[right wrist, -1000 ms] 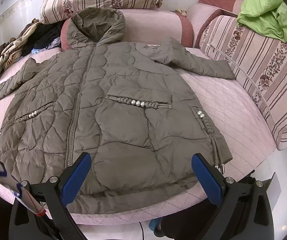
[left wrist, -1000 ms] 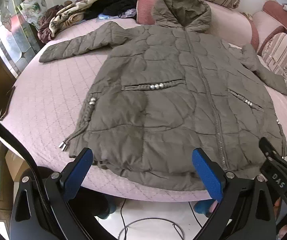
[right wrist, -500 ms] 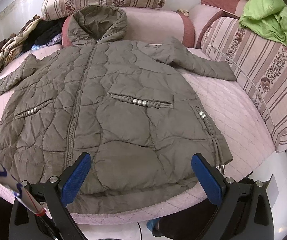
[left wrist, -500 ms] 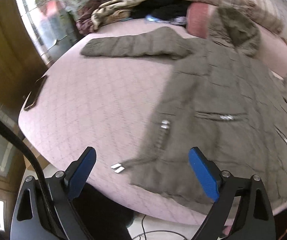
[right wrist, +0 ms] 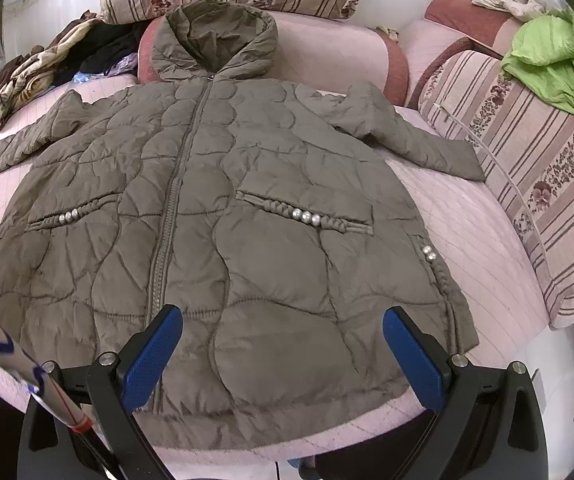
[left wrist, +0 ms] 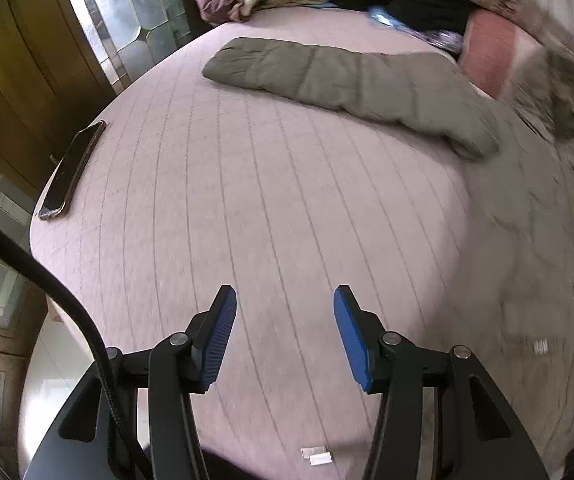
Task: Fold large clothes
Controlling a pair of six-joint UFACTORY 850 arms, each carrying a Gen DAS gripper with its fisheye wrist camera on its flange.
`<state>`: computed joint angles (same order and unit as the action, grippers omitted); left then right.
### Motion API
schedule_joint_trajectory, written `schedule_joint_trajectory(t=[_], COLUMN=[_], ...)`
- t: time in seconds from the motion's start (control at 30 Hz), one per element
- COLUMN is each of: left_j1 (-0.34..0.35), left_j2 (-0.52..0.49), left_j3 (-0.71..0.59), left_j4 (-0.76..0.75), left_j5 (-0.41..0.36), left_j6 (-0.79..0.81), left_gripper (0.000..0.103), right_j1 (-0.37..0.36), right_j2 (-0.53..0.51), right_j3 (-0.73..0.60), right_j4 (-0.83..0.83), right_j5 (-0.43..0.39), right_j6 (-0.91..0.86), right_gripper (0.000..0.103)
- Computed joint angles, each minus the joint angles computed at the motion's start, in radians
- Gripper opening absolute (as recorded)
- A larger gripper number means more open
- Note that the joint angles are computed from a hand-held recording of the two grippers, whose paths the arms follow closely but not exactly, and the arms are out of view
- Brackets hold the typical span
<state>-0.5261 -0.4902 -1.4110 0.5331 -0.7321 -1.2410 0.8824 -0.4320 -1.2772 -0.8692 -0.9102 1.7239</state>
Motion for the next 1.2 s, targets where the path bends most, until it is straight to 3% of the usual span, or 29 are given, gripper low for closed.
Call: schedule_joint_trajectory(t=[0.13,0.4,0.6,0.8,1.0,1.07,1.1,1.13,1.2], left_j1=[0.062,0.217,0.316,0.364,0.397,0.390,0.383,0.378,0.372], left_j2=[-0.045,-0.178,-0.280,-0.365,-0.423,-0.454,-0.475,-0.490,-0.485], left_j3=[-0.049,-0.198,-0.319,-0.437,-0.508,-0.568,-0.613,-0.642,-0.648], left_j4=[0.006,-0.163,-0.464,-0.702,-0.848,-0.751,-0.685,-0.660,-0.666], left_j5=[0.035,0.141,0.234,0.278,0.314,0.269,0.223,0.192,0.173], left_j6=[-0.007,0.086,0.316,0.472,0.513,0.446,0.416,0.417,0.434], left_gripper=[0.050,0.050,0.050,0.052,0.052,0.038,0.024,0.017,0.012], right_j1=[-0.011,-0.045,-0.075,-0.090,-0.099,-0.097,-0.095,-0.093,-0.088], right_j2=[-0.017,-0.077,-0.124,-0.146,-0.163,-0.170,-0.174,-0.178,-0.179], right_j3=[-0.020,-0.087,-0.127,-0.143,-0.159,-0.166,-0.172,-0.177,-0.180], right_j4=[-0.021,0.017,0.089,0.091,0.091,0.080,0.076,0.066,0.042], right_j5=[0.023,0.044,0.051,0.044,0.026,0.012,0.004,-0.007,-0.016], right_j6=[-0.019,-0.097,-0.167,-0.173,-0.177,-0.183,-0.187,-0.190,-0.187], right_gripper=[0.102,0.102,0.102,0.102,0.102,0.102,0.102,0.101,0.099])
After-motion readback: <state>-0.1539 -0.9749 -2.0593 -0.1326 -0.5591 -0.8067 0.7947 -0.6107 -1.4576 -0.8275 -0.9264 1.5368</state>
